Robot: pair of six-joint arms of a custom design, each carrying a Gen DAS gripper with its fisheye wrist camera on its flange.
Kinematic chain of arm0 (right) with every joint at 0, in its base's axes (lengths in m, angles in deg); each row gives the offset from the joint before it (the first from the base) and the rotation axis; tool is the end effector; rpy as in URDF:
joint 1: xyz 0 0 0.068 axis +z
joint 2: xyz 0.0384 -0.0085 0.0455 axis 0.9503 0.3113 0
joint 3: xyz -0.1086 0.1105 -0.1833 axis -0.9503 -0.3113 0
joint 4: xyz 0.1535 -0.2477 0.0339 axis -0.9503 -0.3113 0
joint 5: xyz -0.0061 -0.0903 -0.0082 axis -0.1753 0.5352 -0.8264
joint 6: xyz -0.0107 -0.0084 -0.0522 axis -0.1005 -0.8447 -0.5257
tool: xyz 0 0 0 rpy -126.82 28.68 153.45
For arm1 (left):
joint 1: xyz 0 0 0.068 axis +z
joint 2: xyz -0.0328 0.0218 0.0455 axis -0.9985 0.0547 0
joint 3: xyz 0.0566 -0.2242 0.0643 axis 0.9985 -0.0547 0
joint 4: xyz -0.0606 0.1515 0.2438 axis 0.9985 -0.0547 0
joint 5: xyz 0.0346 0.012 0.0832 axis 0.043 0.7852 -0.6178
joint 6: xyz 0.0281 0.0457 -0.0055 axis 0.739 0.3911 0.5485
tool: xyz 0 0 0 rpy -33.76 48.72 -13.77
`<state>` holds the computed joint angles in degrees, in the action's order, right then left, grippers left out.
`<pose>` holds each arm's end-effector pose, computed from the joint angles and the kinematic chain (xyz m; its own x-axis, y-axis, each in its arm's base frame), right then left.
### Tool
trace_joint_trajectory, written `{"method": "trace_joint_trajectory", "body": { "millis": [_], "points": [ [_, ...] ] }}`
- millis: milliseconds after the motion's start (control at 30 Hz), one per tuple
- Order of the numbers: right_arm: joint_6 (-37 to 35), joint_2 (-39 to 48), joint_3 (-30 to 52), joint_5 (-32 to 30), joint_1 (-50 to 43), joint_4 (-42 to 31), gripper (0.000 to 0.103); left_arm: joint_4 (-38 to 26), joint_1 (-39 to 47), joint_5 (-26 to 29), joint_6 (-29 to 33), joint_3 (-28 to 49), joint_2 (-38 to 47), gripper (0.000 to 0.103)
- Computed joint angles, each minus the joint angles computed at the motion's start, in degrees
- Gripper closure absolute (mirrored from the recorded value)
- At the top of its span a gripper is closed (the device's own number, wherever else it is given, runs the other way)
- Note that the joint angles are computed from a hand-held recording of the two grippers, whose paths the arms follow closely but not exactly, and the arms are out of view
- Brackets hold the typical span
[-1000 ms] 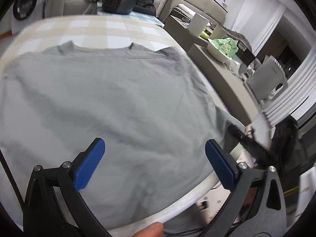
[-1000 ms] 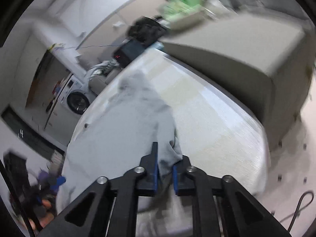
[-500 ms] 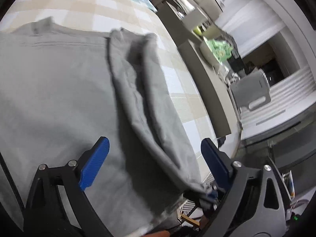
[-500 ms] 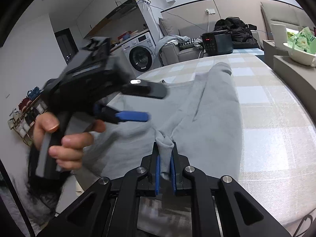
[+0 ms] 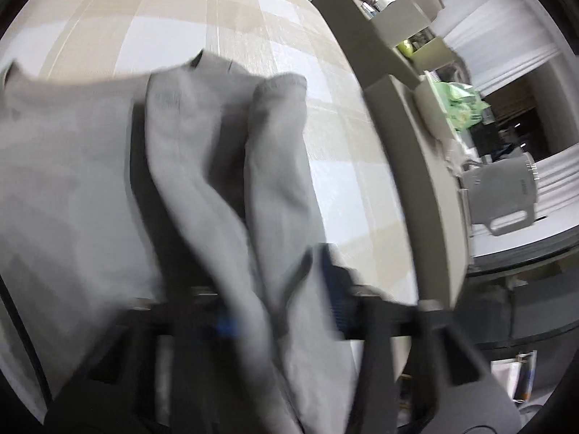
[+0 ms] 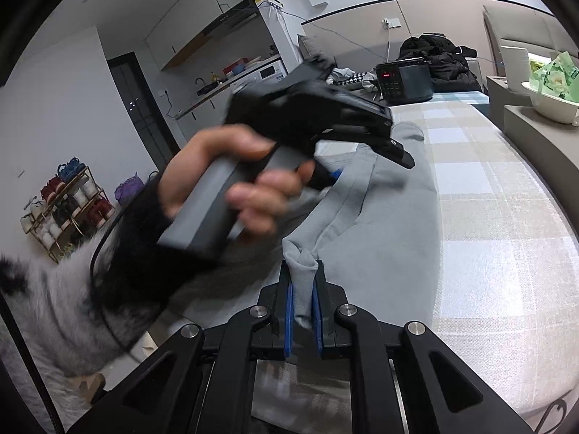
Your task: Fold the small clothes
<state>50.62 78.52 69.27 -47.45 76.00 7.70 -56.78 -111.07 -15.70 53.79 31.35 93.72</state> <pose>0.1819 0.0289 0.1390 -0.6413 0.0893 -0.7621 -0.3316 0.8634 0.3803 0.3790 -0.1899 0.2149 -0.9481 0.1873 -0.2569 0.3022 0.7824 -0.5446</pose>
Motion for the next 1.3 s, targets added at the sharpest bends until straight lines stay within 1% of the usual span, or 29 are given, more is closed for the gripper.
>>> {"method": "trace_joint_trajectory", "body": {
  "millis": [33, 100, 233, 300, 367, 400, 500, 533, 600, 700, 767, 800, 833, 900, 933, 967, 1033, 1067, 1100, 1167, 1200, 1233, 1267, 1300],
  "points": [
    [0.0, 0.8, 0.3, 0.4, 0.2, 0.5, 0.094, 0.3, -0.2, -0.4, 0.2, 0.6, 0.2, 0.097],
    [-0.1, 0.3, 0.4, 0.8, 0.5, 0.3, 0.094, 1.3, -0.2, -0.3, 1.6, 0.3, -1.3, 0.099],
    [0.3, -0.3, 1.7, 0.4, 2.0, 0.1, 0.094, 2.7, 1.5, 0.1, 4.1, -3.1, -8.1, 0.099],
    [0.5, 0.0, 3.0, 1.6, 5.2, 0.7, 0.094, 1.9, 4.7, 2.1, 6.2, -4.9, -12.3, 0.099],
    [1.2, 2.4, 5.3, 4.0, 10.6, 2.5, 0.094, 0.2, 8.6, 4.3, 8.7, -6.8, -16.5, 0.099],
    [1.5, 4.0, 6.4, 5.2, 13.1, 3.7, 0.094, -1.1, 11.5, 5.4, 11.0, -7.7, -18.6, 0.099],
    [2.7, 12.9, 11.3, 8.8, 22.7, 9.9, 0.094, -7.0, 22.4, 8.9, 19.5, -7.8, -22.6, 0.099],
    [3.0, 17.9, 13.7, 9.6, 26.2, 12.8, 0.094, -9.6, 26.6, 10.0, 23.0, -7.4, -23.2, 0.099],
    [3.1, 26.2, 18.2, 11.7, 32.2, 16.9, 0.094, -14.2, 34.4, 11.4, 29.3, -6.0, -22.8, 0.099],
    [4.1, 40.7, 27.0, 13.7, 40.0, 21.6, 0.094, -20.4, 45.5, 12.6, 38.3, -2.8, -18.8, 0.099],
    [3.7, 50.9, 34.0, 11.8, 42.9, 21.5, 0.086, -20.1, 51.9, 11.3, 41.8, -1.2, -14.9, 0.099],
    [3.1, 55.8, 38.0, 11.6, 44.2, 19.7, 0.082, -18.7, 54.2, 10.3, 42.8, -1.0, -13.0, 0.099],
    [2.4, 59.5, 41.2, 11.7, 45.2, 17.3, 0.073, -16.0, 55.6, 7.2, 42.8, -1.0, -10.6, 0.099],
    [1.7, 61.6, 42.8, 11.7, 45.5, 15.8, 0.071, -13.8, 57.6, 3.3, 42.2, -0.2, -6.2, 0.098],
    [1.5, 60.9, 42.0, 12.3, 45.0, 15.6, 0.066, -14.0, 58.4, 3.9, 42.8, 0.3, -4.7, 0.097],
    [1.7, 59.3, 40.5, 12.8, 44.1, 15.9, 0.059, -14.0, 59.4, 5.3, 43.5, 0.2, -3.8, 0.093],
    [2.9, 55.4, 37.1, 14.3, 41.1, 16.1, 0.055, -14.1, 60.5, 6.7, 45.7, -0.4, -4.2, 0.081],
    [3.6, 54.2, 36.3, 15.0, 39.2, 15.4, 0.052, -14.5, 60.9, 7.0, 47.4, -0.7, -4.7, 0.066],
    [4.7, 53.2, 35.3, 16.0, 36.4, 14.8, 0.05, -13.9, 61.0, 6.8, 47.7, -1.9, -5.9, 0.052],
    [7.9, 54.0, 34.6, 17.8, 30.3, 14.5, 0.047, -12.9, 60.9, 6.0, 47.5, -4.8, -8.6, 0.046],
    [8.7, 56.2, 36.4, 17.9, 27.4, 13.6, 0.047, -12.4, 59.6, 5.1, 46.5, -7.0, -10.7, 0.046],
    [10.4, 58.3, 37.3, 17.9, 24.7, 13.9, 0.047, -13.1, 59.8, 5.1, 47.1, -7.3, -10.9, 0.046],
    [11.7, 62.1, 39.0, 16.0, 21.6, 14.7, 0.047, -13.6, 60.2, 5.1, 47.0, -7.7, -11.1, 0.046],
    [12.5, 65.6, 41.5, 14.2, 19.6, 13.9, 0.047, -14.4, 60.4, 4.8, 46.6, -8.1, -11.2, 0.046]
  ]
}}
